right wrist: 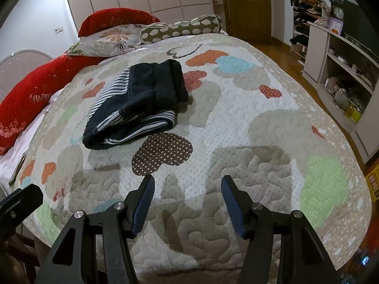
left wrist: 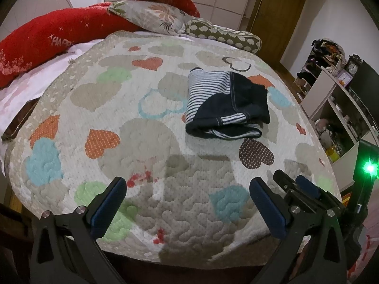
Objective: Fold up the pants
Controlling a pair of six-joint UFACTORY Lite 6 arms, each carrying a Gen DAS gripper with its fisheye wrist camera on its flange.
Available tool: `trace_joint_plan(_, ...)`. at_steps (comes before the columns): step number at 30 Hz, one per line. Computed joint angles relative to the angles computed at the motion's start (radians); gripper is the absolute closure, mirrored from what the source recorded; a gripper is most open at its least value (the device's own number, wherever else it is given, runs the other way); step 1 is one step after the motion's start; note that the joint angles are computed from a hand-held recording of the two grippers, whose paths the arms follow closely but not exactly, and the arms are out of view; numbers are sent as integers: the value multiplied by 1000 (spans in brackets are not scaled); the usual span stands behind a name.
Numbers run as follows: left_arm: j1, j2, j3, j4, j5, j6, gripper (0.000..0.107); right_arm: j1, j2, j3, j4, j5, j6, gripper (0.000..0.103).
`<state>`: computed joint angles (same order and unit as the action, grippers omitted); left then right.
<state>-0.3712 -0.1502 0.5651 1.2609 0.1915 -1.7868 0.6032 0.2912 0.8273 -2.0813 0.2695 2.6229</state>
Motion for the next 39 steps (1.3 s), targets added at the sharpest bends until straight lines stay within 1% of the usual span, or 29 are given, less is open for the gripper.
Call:
trace_joint_plan(3, 17, 37, 9, -23, -29, 25, 4, -8, 10, 2, -12, -2, 17, 40)
trace_joint_plan(5, 38, 80, 24, -86, -56, 91, 4, -17, 22, 4, -44, -3, 53, 40)
trace_joint_plan(7, 62, 133, 42, -216, -87, 223, 4, -27, 33, 1, -94, -4, 105, 40)
trace_joint_plan(9, 68, 181, 63, -362, -101, 364, 4, -42, 46, -7, -185, -3, 198, 40)
trace_joint_plan(12, 53, 233, 91, -427, -99, 419, 4, -60, 56, -22, -321, 11, 324, 39)
trace_joint_plan(14, 37, 243, 101, -408, -85, 394, 4, -63, 56, -32, -369, 28, 364, 39)
trace_joint_plan(18, -16, 237, 111, -246, -34, 213, 4, -69, 45, -64, -440, 69, 418, 39)
trace_joint_plan(25, -91, 244, 156, -212, 52, 156, 4, -103, -2, -133, -514, 139, 473, 38)
trace_joint_plan(27, -107, 241, 162, -184, 68, 128, 4, -114, -16, -150, -517, 156, 467, 38)
trace_joint_plan(32, -129, 252, 182, -185, 93, 136, 4, -124, -32, -159, -507, 165, 438, 37)
trace_joint_plan(34, -128, 250, 178, -189, 91, 139, 4, -112, -25, -147, -461, 163, 385, 36)
trace_joint_plan(37, -116, 244, 172, -208, 82, 159, 4, -84, -8, -116, -333, 153, 242, 36)
trace_joint_plan(39, -115, 246, 172, -212, 82, 161, 4, -59, 5, -94, -194, 165, 95, 36)
